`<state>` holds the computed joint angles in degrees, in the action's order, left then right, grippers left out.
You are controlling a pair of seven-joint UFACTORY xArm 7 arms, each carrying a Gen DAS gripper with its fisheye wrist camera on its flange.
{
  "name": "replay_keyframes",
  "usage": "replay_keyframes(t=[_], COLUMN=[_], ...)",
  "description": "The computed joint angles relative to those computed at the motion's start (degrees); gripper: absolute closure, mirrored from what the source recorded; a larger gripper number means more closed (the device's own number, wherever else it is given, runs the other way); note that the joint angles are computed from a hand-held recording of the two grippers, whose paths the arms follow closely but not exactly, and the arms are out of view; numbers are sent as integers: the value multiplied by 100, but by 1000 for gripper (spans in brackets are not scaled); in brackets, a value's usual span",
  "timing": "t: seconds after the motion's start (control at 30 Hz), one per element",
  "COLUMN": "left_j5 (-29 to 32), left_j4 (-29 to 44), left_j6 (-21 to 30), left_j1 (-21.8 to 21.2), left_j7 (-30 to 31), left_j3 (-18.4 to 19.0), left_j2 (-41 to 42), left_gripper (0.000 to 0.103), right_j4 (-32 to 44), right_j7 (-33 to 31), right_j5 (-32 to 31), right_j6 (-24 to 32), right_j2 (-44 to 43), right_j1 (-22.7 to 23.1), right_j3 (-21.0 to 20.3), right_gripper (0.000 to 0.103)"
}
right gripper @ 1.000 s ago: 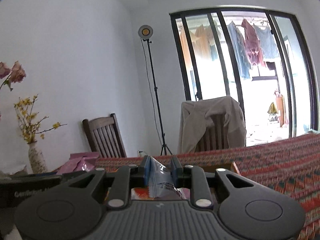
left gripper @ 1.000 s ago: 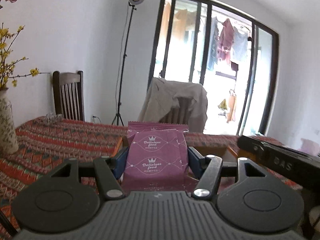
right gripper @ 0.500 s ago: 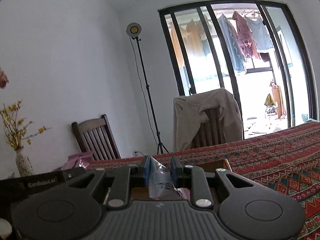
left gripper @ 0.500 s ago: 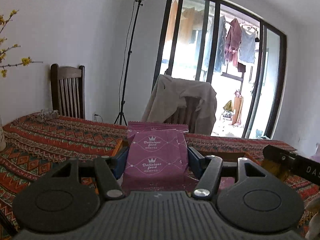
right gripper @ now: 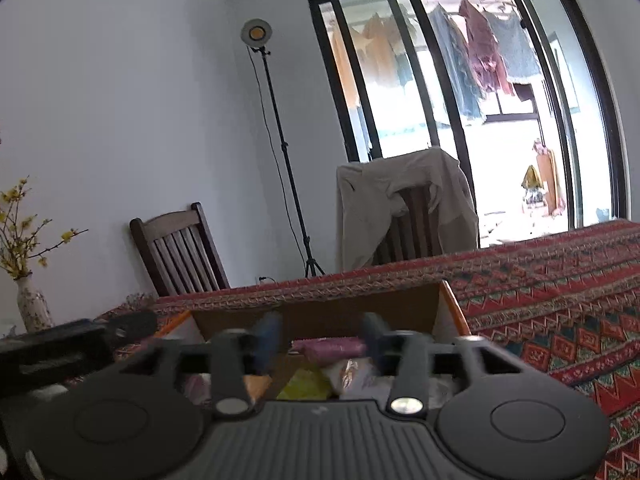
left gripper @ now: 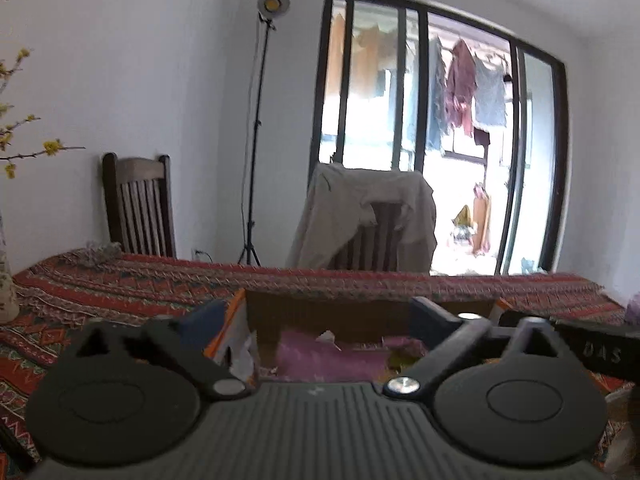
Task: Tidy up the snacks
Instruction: 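Carry both packets over the cardboard box and open both tools to drop them, then move both tools back toward the last packets on the cloth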
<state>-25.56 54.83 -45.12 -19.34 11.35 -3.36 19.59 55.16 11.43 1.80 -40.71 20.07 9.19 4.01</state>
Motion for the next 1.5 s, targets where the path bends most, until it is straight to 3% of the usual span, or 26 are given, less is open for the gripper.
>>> replay_keyframes(t=[0.03, 0.1, 0.23, 0.37, 0.77, 0.93, 1.07, 1.5], left_j5=[7, -37, -282, -285, -647, -1501, -1534, -1373], left_j4=[-23, -10, 100, 79, 40, 9, -286, -1670], left_j6=[-48, 28, 296, 258, 227, 164, 220, 247], left_j1=[7, 3, -67, -50, -142, -375, -254, 100], left_j7=[-38, -41, 111, 44, 181, 757, 738, 582], left_j3=[-8, -8, 49, 54, 58, 64, -82, -378], left_j2=[-3, -17, 2, -5, -125, -432, -846, -1956], left_gripper=[0, 0, 0, 0, 0, 0, 0, 0], right_j4=[-13, -52, -63, -51, -79, -163, -232, -1086], right_j7=[33, -8, -325, -626, -804, -925, -1077, -2146], right_j5=[27, 82, 352, 618, 914, 1032, 1143, 2344], right_j6=[-46, -130, -176, -102, -157, -86, 164, 135], right_j2=[9, 13, 24, 25, -36, -234, -456, -1307], right_j1=[-5, 21, 183, 310, 384, 419, 481, 936], right_j3=[4, -19, -81, -112, -93, -86, -98, 122], right_gripper=[12, 0, 0, 0, 0, 0, 0, 0])
